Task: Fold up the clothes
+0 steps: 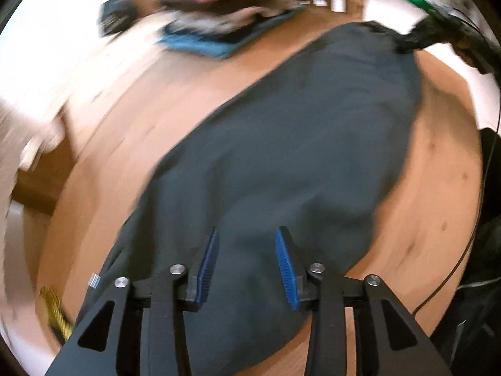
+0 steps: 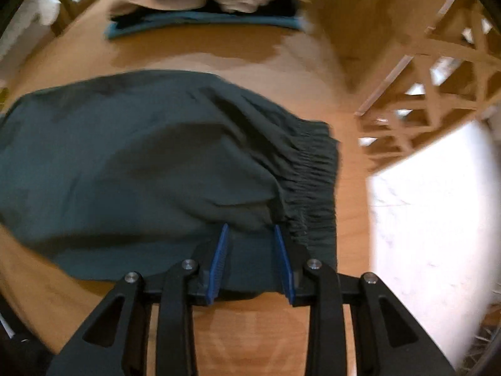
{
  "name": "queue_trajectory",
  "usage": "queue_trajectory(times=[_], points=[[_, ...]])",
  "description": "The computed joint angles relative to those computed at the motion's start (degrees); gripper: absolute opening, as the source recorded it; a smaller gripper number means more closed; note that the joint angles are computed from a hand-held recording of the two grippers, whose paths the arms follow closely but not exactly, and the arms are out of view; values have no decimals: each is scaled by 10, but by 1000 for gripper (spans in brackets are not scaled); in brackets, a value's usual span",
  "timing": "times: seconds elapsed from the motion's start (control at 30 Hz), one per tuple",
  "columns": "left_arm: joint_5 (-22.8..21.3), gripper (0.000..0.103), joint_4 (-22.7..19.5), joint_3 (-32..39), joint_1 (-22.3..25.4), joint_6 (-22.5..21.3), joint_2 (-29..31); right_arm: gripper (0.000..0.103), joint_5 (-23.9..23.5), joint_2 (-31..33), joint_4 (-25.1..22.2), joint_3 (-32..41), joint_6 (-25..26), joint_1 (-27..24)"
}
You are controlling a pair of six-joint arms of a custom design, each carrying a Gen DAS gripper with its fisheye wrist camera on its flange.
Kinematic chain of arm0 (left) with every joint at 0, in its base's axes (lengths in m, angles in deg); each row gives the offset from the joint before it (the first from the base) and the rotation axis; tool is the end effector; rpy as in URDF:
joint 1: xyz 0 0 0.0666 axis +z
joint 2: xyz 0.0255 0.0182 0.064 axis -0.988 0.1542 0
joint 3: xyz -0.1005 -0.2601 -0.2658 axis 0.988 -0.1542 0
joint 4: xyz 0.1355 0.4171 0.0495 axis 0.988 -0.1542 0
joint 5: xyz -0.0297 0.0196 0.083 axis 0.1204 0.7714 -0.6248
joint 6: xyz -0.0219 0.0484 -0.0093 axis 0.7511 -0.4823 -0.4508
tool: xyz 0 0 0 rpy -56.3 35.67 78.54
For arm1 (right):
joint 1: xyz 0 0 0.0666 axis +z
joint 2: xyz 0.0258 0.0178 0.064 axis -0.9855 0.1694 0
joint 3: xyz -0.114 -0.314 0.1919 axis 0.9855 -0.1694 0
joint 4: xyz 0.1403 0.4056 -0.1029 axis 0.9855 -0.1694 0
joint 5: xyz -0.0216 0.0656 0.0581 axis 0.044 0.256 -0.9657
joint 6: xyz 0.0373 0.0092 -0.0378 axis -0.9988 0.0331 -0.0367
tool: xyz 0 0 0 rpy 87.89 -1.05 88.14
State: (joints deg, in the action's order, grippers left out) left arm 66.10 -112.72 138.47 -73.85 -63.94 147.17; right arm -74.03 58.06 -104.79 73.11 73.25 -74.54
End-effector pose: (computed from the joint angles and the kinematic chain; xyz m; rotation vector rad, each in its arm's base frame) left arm 0.5755 0.0661 0.3826 1.2676 2.4340 0.0410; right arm 0.4733 0.0420 0.4163 -0.0440 2.8603 -0.1665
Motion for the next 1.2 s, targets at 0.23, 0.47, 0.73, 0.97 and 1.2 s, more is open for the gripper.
queue_trajectory(times=[0.23, 0.47, 0.73, 0.97, 1.2], points=[[8, 38, -14, -39, 79, 5, -22, 32, 46, -18, 16, 6, -19, 40], [10, 41, 22, -120, 109, -52, -71, 32, -94, -29, 27, 5, 1, 177], [23, 42, 56, -3, 179, 50, 13, 32, -112, 72, 8, 81, 15, 262], [-32, 43, 46, 206, 202, 103, 164, 38, -91, 130, -20, 179, 20, 268], [-25, 57, -60, 421, 214, 149, 313, 51, -55, 242, -57, 324, 63, 284]])
